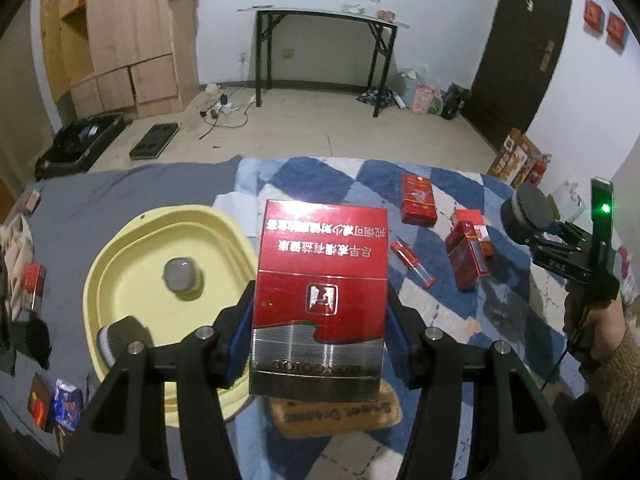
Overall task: Organize rigid objects
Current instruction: 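Carry the box and foam disc into the yellow tray and open both grippers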
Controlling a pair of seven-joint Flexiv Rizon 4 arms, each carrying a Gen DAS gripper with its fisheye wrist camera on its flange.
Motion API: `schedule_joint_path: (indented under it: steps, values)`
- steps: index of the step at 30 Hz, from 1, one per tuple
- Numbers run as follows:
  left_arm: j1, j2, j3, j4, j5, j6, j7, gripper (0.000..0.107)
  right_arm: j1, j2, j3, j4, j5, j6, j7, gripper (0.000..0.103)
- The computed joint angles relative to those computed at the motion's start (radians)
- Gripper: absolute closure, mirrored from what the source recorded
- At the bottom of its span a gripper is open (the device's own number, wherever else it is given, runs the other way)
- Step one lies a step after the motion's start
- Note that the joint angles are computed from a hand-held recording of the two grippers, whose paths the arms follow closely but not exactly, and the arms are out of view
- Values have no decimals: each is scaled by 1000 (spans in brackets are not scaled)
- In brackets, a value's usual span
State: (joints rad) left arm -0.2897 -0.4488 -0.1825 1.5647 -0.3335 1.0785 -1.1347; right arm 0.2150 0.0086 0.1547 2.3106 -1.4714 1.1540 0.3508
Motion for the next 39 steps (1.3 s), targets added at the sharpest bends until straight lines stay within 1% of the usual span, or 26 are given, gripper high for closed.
schedule_joint_path:
  steps: [3, 5, 8, 10, 11, 13, 14, 17, 19, 20, 23, 26, 27, 29, 32, 33, 35, 37, 39]
  values:
    - [19, -6, 16, -4, -8, 24, -19, 49, 1, 23, 3, -12, -35, -4, -47, 34]
    - [41, -17, 17, -12, -27, 29, -31, 49, -4, 35, -1, -32, -95, 26, -36, 34]
    - [48, -58, 60, -71, 3, 9, -97, 49, 5, 21, 2, -85, -142, 77, -53, 34]
    - [56, -91, 87, -122, 24, -15, -155, 49, 30, -25, 8, -150, -145, 112, -105, 34]
    - [57, -102, 97, -137, 37, -17, -181, 49, 49, -67, 10, -200, -151, 136, -132, 34]
    - [75, -127, 98, -163, 43, -24, -206, 49, 77, -145, 3, -283, -165, 197, -145, 34]
    - [80, -148, 105, -185, 54, -35, -219, 49, 98, -204, 1, -337, -147, 226, -173, 34]
    - [80, -201, 128, -248, 101, -79, -255, 49, 178, -339, -7, -450, -25, 247, -336, 34]
    - [77, -260, 148, -318, 134, -120, -282, 49, 230, -450, 18, -536, 147, 233, -534, 34]
    - [82, -277, 150, -340, 141, -139, -290, 49, 245, -484, 30, -566, 207, 219, -604, 34]
    - [98, -350, 151, -429, 150, -217, -313, 49, 282, -618, 100, -693, 398, 147, -847, 34]
    - [102, -393, 161, -499, 171, -298, -327, 49, 305, -716, 143, -807, 524, 71, -1021, 34]
    - [108, -410, 153, -524, 171, -330, -316, 49, 312, -742, 155, -837, 560, 49, -1063, 34]
    - [109, -423, 150, -536, 178, -337, -313, 49, 328, -789, 165, -902, 617, 9, -1130, 34]
    - [117, -462, 144, -582, 172, -373, -315, 49, 364, -847, 152, -990, 680, -59, -1197, 34]
    - [118, -472, 142, -595, 170, -387, -316, 49, 361, -861, 155, -1019, 706, -77, -1230, 34]
    - [114, -484, 147, -606, 177, -393, -324, 49, 385, -902, 142, -1092, 741, -115, -1267, 34]
    - [109, -488, 150, -611, 183, -393, -332, 48, 402, -929, 120, -1134, 768, -107, -1280, 34]
    - [107, -490, 152, -610, 187, -389, -343, 47, 421, -937, 94, -1146, 787, -98, -1287, 33]
